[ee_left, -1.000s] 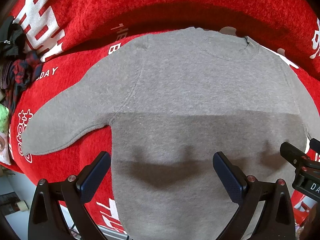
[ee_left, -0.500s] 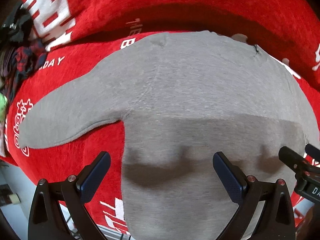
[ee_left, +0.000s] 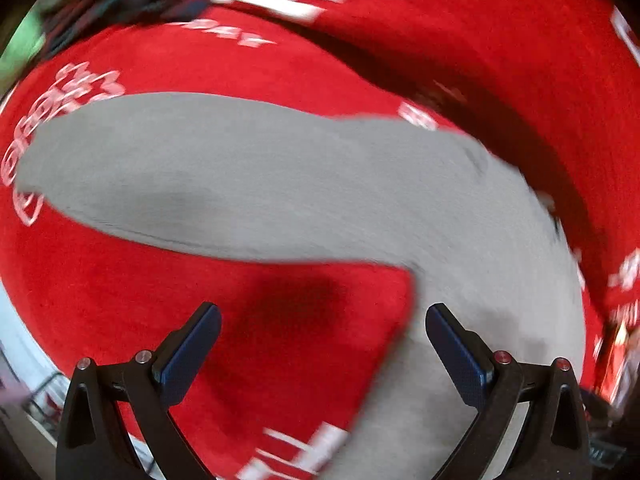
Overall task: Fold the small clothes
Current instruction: 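Grasp the grey sweater sleeve cuff with the left tool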
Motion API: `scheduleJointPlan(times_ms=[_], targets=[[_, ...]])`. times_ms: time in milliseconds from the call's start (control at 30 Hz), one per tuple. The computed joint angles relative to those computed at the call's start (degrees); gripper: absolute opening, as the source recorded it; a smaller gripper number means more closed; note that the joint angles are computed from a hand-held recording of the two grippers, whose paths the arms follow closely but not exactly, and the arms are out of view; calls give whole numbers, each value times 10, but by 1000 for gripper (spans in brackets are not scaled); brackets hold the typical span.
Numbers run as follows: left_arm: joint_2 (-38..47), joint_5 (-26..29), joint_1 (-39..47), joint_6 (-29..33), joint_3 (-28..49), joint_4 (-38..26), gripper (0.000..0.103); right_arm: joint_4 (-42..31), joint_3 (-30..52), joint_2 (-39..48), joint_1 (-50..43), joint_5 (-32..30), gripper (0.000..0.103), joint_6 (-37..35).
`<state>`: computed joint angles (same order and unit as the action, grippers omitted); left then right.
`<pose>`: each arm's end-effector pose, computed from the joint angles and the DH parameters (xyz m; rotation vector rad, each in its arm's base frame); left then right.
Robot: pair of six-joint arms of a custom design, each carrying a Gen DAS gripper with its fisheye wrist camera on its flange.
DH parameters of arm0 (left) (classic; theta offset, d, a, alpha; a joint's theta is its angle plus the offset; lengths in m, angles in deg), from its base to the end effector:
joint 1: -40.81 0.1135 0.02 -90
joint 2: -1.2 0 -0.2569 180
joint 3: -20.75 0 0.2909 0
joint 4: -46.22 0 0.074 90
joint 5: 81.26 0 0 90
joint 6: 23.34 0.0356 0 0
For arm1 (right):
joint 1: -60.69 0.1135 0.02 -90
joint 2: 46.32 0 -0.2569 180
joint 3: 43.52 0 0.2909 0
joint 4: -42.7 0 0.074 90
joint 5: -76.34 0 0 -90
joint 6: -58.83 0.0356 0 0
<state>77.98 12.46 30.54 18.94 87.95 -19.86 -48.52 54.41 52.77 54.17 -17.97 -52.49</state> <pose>0.2704 -0.0513 0.2091 -0.9333 2.7907 -0.2630 0.3449 -0.0367 0.2519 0.3990 -3.0911 -0.1294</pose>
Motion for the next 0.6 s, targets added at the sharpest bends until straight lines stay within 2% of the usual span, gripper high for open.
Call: scheduleJointPlan(times_ms=[167,200,300,433,533,600], targets=[[-105,-1,124,10,-109,53,103,6,-29,-23,42,-24,103,8],[-147,5,175,34,-155,67,103,8,-35,-28,52,-27,103,11],[-179,29,235,40,-207,98,103,15,-47,-37,77,-36,103,23],[-211,41,244,39,-239,152,103,27,-61,-49,106,-41,103,39],[-210,34,229,-9,-257,212,103,33,-66,-47,128,-50,103,44],[-199,76,291,30,-252,232,103,34,-67,-48,141,-53,103,46]])
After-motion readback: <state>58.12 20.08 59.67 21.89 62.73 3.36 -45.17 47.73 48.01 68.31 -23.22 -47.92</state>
